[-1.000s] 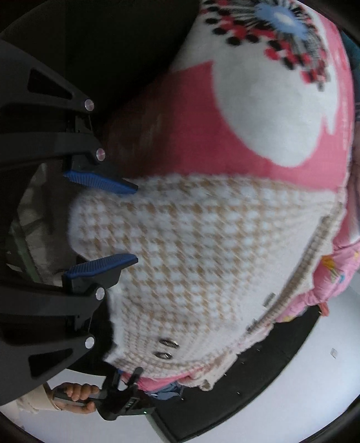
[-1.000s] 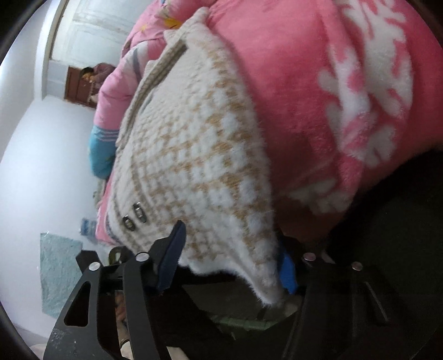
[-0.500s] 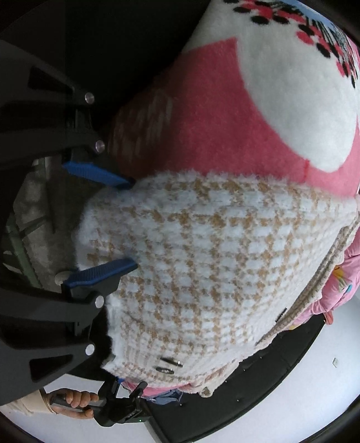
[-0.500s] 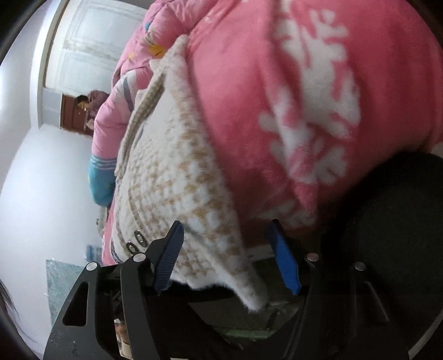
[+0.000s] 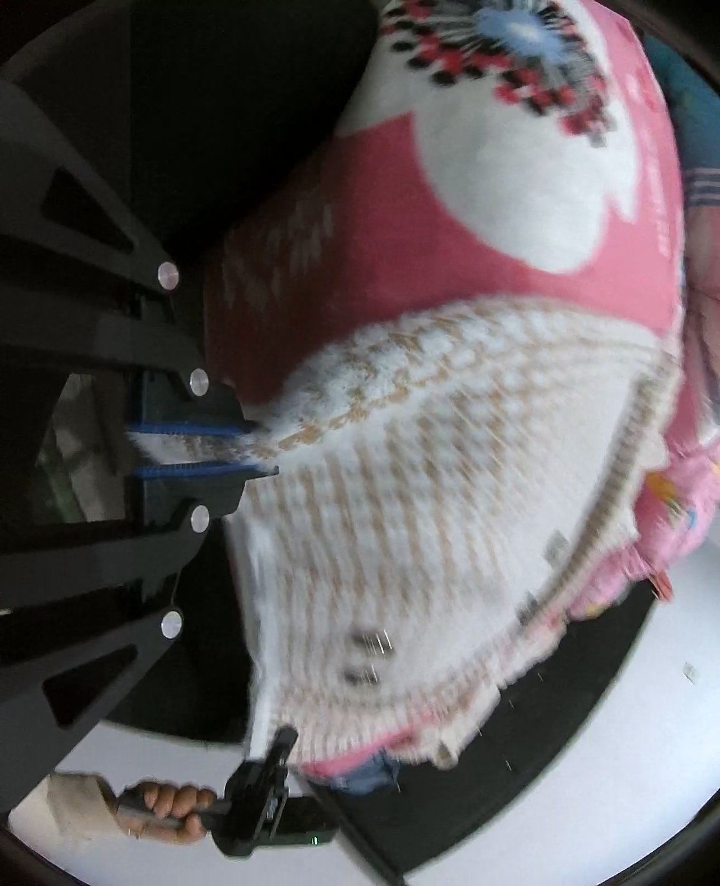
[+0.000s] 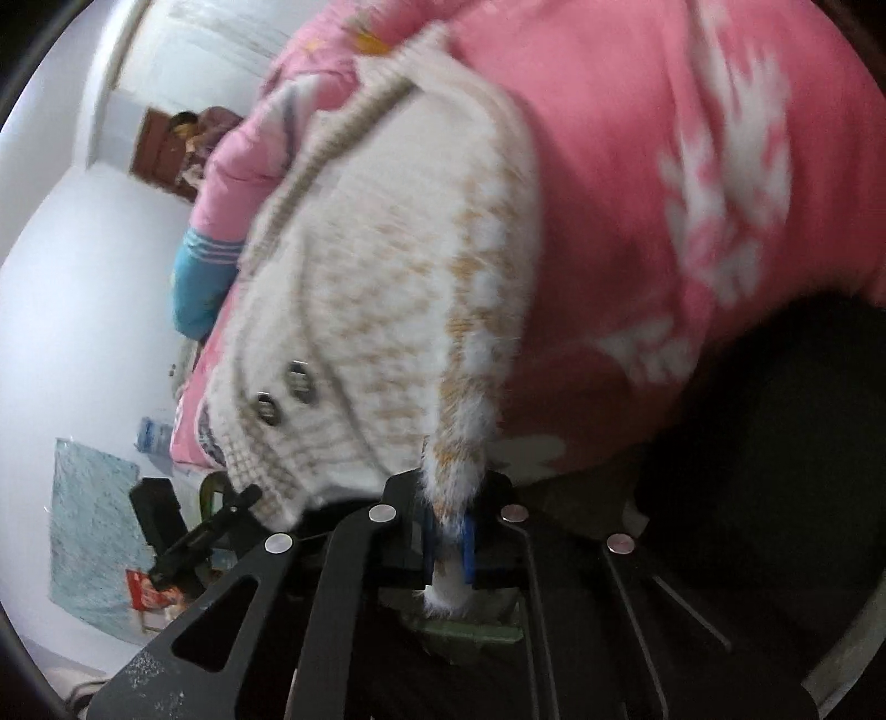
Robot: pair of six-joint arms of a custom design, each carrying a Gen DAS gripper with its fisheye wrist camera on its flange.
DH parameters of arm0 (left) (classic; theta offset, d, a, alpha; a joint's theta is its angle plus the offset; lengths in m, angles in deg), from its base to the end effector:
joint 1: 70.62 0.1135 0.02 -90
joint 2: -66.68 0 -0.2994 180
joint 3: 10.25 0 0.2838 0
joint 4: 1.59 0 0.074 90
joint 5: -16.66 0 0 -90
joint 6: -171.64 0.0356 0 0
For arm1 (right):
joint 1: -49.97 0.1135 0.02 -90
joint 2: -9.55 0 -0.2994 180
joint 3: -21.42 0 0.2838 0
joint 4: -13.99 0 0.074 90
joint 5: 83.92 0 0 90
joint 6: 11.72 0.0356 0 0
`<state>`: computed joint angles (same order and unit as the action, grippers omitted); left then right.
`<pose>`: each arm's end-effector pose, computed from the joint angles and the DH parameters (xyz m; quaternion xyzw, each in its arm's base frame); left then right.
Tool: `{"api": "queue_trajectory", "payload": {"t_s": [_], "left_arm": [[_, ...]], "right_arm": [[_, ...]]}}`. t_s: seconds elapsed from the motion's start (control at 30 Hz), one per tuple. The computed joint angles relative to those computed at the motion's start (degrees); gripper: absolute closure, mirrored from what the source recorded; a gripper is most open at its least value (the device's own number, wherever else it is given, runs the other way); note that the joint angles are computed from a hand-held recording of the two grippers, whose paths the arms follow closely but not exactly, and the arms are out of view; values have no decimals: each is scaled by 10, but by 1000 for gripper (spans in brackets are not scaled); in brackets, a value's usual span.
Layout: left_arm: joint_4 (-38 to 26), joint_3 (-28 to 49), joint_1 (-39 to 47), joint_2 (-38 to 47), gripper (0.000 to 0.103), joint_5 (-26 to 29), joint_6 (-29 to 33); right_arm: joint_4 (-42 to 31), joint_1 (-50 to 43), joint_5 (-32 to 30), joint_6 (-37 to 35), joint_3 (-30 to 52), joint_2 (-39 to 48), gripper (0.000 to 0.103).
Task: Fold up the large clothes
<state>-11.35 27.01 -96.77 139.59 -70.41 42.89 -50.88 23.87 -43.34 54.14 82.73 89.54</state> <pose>0.2142 -0.1072 0.1563 -0.0919 0.9204 -0.2235 0.3073 0.2344 -0.0847 0.2209 -0.0080 0.9073 0.3562 0.2234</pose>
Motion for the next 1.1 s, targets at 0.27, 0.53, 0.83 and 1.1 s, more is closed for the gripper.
{"api": "queue_trajectory", "payload": {"t_s": [0.27, 0.53, 0.83, 1.1], "left_arm": [[-36, 20, 20, -158, 96, 4, 11], [-6, 110, 98, -72, 96, 36, 43], [30, 188, 201, 59, 96, 97, 43], [24, 248, 235, 170, 92, 106, 41]], "right_arm": [[9, 13, -60, 28, 47, -29, 98], [132, 72, -85, 169, 127, 27, 98], [274, 144, -39, 334, 223, 143, 98], [280, 179, 29, 369, 304, 270, 97]]}}
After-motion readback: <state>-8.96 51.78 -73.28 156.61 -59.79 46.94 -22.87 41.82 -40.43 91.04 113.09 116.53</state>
